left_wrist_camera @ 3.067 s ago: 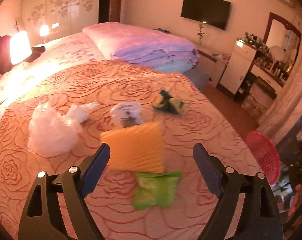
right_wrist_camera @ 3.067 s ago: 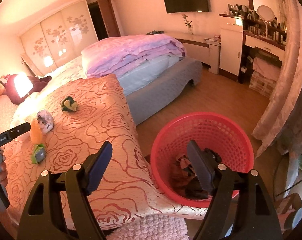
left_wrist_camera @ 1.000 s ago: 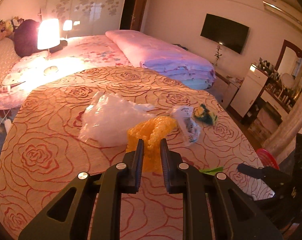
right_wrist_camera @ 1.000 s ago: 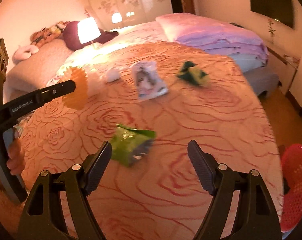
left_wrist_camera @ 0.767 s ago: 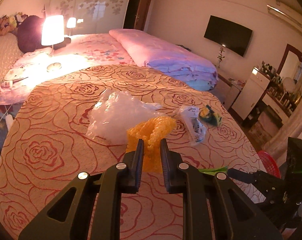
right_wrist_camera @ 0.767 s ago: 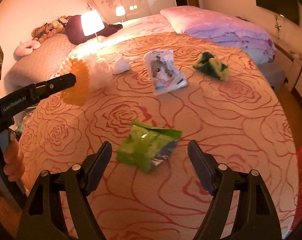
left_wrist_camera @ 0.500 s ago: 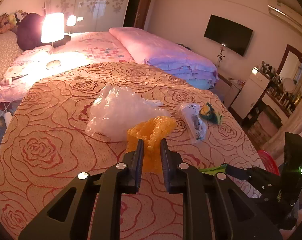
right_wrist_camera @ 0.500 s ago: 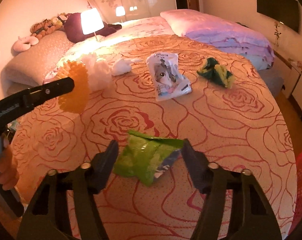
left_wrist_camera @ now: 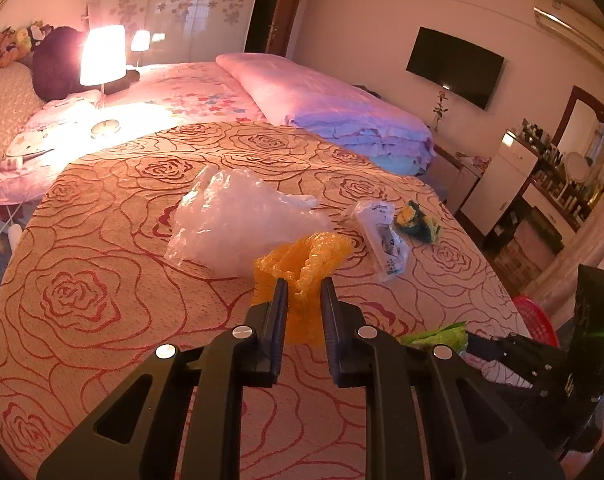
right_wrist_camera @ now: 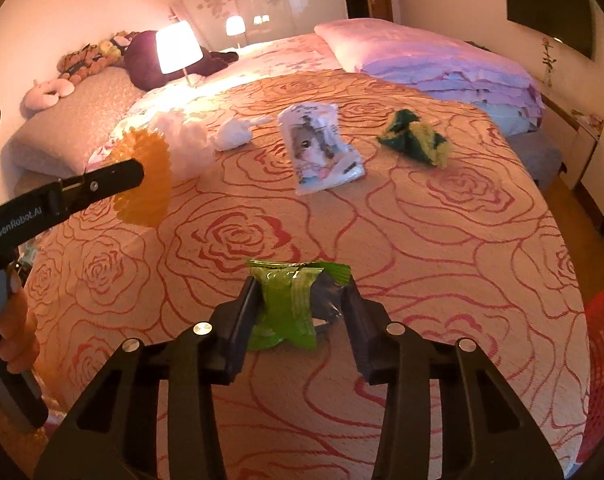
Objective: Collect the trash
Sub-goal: 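Carry the foam net and green wrapper to the red wastebasket and open both tools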
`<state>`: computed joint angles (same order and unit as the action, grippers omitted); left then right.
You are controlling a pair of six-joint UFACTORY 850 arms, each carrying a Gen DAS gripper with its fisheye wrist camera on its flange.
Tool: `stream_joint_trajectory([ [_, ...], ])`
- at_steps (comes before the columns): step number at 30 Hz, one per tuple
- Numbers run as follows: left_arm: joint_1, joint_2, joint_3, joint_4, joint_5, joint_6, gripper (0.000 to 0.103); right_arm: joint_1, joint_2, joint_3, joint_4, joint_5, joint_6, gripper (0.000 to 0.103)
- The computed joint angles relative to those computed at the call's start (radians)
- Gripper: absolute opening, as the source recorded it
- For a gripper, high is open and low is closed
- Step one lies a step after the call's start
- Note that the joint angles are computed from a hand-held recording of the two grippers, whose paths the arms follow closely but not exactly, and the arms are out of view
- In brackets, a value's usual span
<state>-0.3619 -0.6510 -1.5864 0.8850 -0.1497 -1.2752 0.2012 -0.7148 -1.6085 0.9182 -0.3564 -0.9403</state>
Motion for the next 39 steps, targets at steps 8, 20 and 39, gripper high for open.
stream_joint_trajectory([
  [8, -0.017, -0.009, -0.015, -0.1, 0.0, 0.115, 0.016, -0.03, 0.031, 0.029, 0.053, 0.045, -0.02, 0.041],
  [20, -0.049, -0.034, -0.068, -0.249, -0.004, 0.307, 0.016, -0.07, 0.079, 0.078, 0.18, 0.125, -0.124, 0.041],
  [39, -0.11, -0.12, -0.232, -0.57, -0.042, 0.727, 0.016, -0.132, 0.153, 0.147, 0.514, 0.208, -0.416, 0.041],
])
